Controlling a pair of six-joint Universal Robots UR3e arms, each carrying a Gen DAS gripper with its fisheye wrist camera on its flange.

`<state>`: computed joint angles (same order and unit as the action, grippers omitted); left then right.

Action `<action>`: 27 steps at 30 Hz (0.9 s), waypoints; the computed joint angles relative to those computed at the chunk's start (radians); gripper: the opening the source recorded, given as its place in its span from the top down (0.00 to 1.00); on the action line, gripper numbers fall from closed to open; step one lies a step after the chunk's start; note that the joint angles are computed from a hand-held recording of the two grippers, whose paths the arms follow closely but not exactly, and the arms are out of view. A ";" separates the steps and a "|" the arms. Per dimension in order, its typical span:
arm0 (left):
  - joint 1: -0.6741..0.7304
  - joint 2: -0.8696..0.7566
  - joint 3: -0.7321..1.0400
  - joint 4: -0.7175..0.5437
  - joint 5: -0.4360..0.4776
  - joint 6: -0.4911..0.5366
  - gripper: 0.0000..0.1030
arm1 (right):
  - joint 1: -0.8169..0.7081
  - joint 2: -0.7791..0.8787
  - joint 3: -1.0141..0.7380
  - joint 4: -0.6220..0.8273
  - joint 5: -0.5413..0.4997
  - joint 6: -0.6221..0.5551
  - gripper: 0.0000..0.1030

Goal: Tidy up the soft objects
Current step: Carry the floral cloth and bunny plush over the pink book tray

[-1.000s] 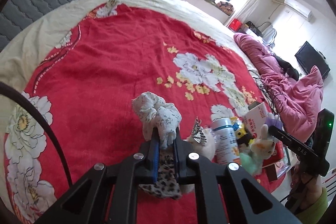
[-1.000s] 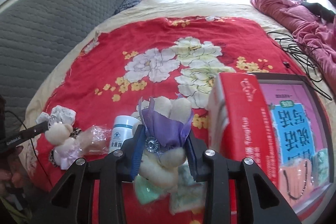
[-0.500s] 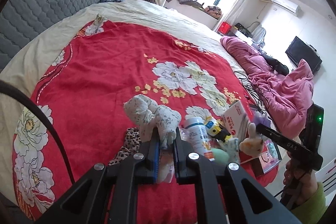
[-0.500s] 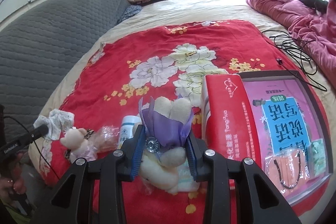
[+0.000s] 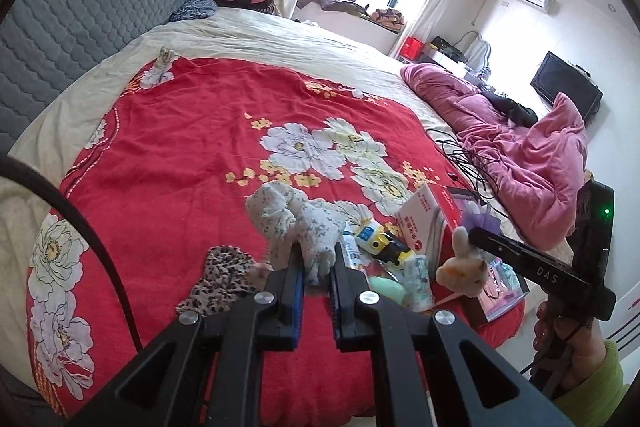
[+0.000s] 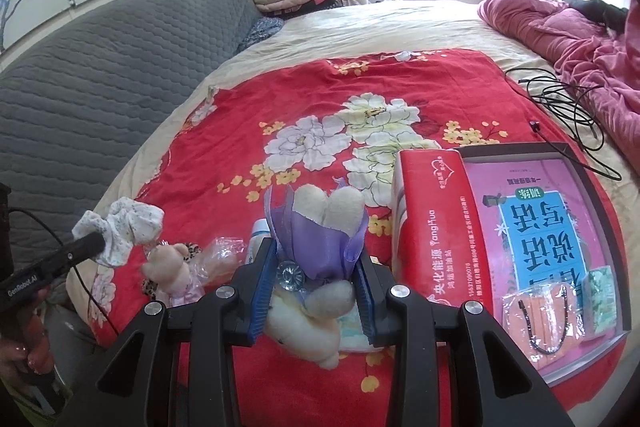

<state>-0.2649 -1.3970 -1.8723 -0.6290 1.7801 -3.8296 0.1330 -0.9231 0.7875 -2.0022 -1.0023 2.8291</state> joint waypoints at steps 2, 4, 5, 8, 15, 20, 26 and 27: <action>-0.017 -0.023 0.026 -0.007 0.010 0.000 0.89 | -0.009 -0.013 0.014 0.003 0.005 -0.005 0.64; -0.028 -0.045 0.049 -0.012 0.012 0.002 0.89 | -0.021 -0.027 0.029 0.001 0.012 -0.009 0.64; -0.033 -0.052 0.058 -0.014 0.013 0.001 0.89 | -0.026 -0.029 0.029 0.006 0.015 -0.012 0.64; -0.056 -0.080 0.094 -0.017 0.028 0.003 0.89 | -0.043 -0.049 0.047 0.005 0.026 -0.020 0.64; -0.109 -0.153 0.197 -0.042 0.065 0.002 0.89 | -0.072 -0.089 0.088 0.003 0.049 -0.031 0.64; -0.157 -0.222 0.293 -0.065 0.088 0.007 0.89 | -0.094 -0.119 0.122 -0.006 0.066 -0.038 0.64; -0.214 -0.320 0.425 -0.101 0.111 0.008 0.89 | -0.135 -0.156 0.152 -0.008 0.070 -0.059 0.64; -0.226 -0.344 0.456 -0.108 0.118 0.005 0.89 | -0.145 -0.161 0.156 -0.005 0.073 -0.064 0.64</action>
<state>-0.4911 -1.7413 -1.4159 -0.7365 1.8983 -3.8249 -0.0124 -1.0841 0.9437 -2.0077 -0.9296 2.7656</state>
